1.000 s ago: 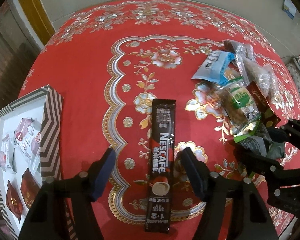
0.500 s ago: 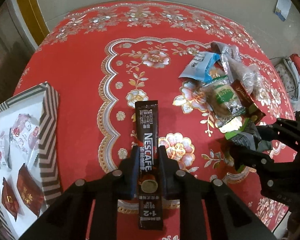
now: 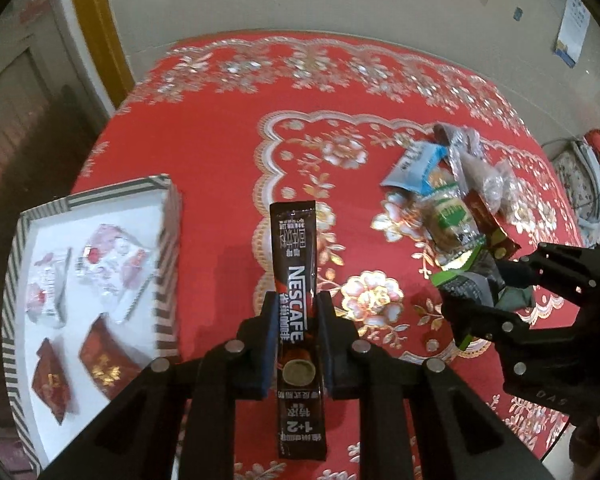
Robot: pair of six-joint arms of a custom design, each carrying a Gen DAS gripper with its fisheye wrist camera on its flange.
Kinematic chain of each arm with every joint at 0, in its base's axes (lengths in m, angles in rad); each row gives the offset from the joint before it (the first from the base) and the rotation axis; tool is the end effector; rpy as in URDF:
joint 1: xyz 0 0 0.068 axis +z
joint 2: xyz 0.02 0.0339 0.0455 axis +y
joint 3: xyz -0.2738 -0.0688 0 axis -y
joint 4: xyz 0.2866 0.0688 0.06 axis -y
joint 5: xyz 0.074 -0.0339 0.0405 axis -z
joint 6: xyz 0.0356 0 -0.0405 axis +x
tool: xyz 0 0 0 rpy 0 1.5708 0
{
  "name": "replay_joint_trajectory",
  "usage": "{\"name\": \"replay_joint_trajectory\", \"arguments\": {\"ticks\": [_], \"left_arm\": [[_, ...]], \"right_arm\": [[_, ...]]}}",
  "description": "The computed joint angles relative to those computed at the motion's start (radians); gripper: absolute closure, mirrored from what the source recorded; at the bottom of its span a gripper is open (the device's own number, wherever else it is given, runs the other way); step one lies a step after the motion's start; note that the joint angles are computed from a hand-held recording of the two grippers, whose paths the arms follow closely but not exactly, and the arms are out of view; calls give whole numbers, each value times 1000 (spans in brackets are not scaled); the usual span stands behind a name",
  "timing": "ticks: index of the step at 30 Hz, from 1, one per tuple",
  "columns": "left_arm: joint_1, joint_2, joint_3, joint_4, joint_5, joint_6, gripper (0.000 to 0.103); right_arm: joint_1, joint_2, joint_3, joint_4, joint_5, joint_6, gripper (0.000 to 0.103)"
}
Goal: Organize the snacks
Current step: 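Carry the coffee stick and green-black packet over the white tray with both grippers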
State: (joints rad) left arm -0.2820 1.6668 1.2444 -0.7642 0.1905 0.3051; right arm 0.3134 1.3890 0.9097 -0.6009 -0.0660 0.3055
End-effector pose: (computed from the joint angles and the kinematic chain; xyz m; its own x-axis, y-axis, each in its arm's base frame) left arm 0.3565 -0.1103 0.2223 -0.7468 0.5234 -0.4102 0.5931 0.8032 -0.0548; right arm 0.2885 0.0960 0.2073 -0.9017 0.0233 -0.4318 -0.0692 0.9779 0.1972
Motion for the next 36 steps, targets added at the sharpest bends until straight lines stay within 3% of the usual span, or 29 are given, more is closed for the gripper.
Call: {"name": "replay_joint_trajectory", "arguments": {"ticks": [18,36], "left_arm": [[193,-37,16,-2,24,27,83],[452,-41,-14,3,11,71,83]], "right_arm": [[135,205,260,-11,9,-47,63],[291,503,637,-76,-50,-145,63]]}}
